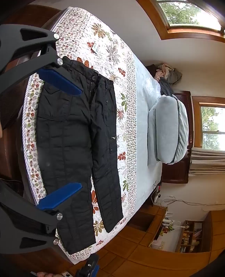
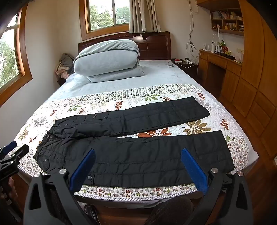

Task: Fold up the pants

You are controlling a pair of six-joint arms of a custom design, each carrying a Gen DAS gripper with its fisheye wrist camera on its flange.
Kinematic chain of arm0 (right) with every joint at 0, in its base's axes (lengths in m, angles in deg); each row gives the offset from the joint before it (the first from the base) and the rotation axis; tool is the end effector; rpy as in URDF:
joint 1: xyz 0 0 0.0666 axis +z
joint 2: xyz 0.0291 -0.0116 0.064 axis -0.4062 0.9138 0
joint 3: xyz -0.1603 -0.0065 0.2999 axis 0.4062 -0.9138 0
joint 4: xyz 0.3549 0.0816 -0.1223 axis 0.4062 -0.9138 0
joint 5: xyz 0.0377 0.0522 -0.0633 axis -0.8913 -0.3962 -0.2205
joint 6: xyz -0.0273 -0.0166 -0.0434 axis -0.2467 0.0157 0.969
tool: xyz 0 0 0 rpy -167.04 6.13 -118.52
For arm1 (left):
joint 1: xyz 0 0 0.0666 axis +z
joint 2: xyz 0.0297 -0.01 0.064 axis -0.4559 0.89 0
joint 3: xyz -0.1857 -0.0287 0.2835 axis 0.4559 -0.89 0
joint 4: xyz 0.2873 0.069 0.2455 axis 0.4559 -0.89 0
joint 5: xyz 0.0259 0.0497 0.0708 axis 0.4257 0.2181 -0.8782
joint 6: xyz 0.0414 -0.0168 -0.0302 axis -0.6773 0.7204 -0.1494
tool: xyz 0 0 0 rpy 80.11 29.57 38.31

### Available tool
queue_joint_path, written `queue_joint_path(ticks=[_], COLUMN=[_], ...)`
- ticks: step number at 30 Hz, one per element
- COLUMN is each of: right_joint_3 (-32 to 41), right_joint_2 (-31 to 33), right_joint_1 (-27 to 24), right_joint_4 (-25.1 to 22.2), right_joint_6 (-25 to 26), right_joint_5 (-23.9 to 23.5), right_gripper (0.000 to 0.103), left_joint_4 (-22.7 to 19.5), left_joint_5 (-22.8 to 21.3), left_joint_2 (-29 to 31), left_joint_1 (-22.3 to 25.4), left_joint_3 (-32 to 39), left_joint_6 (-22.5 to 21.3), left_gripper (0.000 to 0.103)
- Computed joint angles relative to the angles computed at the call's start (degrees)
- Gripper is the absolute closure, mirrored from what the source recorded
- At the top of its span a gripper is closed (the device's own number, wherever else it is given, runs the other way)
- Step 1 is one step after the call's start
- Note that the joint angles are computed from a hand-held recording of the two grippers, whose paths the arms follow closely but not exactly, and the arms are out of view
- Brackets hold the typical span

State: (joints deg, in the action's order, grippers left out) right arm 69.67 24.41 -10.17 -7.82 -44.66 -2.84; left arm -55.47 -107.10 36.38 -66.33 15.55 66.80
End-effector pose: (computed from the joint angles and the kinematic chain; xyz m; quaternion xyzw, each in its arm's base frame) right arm 0.4207 0.1004 0.5629 -0.0390 0.9044 0.0478 0.4222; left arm 0.3780 -0.2823 0.5156 -0.0696 0.8928 0.0218 0.4446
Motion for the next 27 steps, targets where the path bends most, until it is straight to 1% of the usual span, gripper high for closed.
queue_joint_path(ticks=[16, 17, 27], right_joint_3=[-0.19, -0.20, 0.35], right_joint_2=[-0.14, -0.13, 0.33], right_joint_1=[0.01, 0.01, -0.15], right_joint_4=[0.25, 0.30, 0.23], right_joint_6=[0.05, 0.06, -0.50], right_joint_5=[0.04, 0.08, 0.95], right_gripper=[0.003, 0.003, 0.003], left_joint_4=[-0.30, -0.14, -0.39], left_joint_5=[-0.13, 0.46, 0.64], left_joint_2=[0.99, -0.07, -0.41], left_joint_1=[-0.14, 0.25, 0.85], left_joint_3=[0.89, 0.05, 0.09], left_joint_6=[0.43, 0.16, 0.03], left_gripper=[0.002, 0.002, 0.002])
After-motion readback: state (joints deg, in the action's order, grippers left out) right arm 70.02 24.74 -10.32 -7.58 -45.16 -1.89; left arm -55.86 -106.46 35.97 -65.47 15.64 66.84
